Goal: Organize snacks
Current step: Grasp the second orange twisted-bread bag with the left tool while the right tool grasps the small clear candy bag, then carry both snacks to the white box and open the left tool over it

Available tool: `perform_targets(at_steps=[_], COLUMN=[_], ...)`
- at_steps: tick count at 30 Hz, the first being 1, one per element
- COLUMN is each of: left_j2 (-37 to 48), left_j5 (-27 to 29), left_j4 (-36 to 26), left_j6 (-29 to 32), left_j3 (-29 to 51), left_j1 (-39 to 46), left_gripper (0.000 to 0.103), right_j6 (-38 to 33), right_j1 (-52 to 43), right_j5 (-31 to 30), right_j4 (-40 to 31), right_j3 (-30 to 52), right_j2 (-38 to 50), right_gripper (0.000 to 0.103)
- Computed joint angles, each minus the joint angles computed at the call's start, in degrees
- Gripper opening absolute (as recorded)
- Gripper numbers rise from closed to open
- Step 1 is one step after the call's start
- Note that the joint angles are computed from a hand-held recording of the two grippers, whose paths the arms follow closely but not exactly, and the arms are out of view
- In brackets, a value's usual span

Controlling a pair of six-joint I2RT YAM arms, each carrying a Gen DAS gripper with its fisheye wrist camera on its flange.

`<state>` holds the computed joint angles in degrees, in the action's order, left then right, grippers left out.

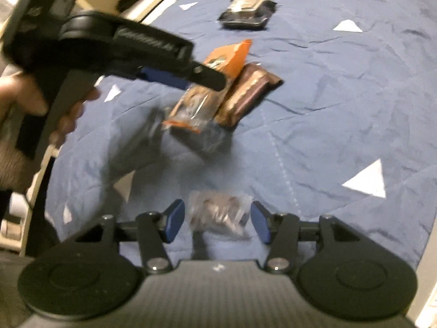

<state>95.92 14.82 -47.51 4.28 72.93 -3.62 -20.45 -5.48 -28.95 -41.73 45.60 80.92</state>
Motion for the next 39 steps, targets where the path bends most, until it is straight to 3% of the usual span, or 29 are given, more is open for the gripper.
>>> perform_targets(at_steps=[4,9,16,20,29,39], left_j2=[1.18,1.9,0.83,-0.9,-8.41,-17.28], left_j5=[-3.45,-5.12,-5.47,-5.48,-4.22,-3.89], left_j4=[0.71,1.19,1.7,2.02,2.25,0.71], left_j6=[-0.74,-1.76,-1.99,-1.97,-3.41,-6.41], left_j3=[-0.12,-0.03,-0.83,-1.74,-4.88,-5.92], left_j1=[-1.39,-2.08,-2.3,-2.37,-2.46,-7.07], left_gripper=[0.054,0.045,0.04,0.037,0.037,0.037], right_j6=[1.87,5.68,3.78,2.4,1.44,-3.93], right_j1=[1.9,2.29,7.16,7.87,3.0,-10.67], right_j5=[0.89,0.51,5.0,6.61,4.68,-0.25], right_j4=[0.45,1.16,3.86,4.37,1.88,-4.2], right_j3=[0.21,0.19,-1.78,-2.97,-2.75,1.94], right_j2=[1.75,2.01,-0.01,-1.64,-7.08,-12.46], right_gripper=[0.062,0.063,0.064,0.047,0.044,0.044])
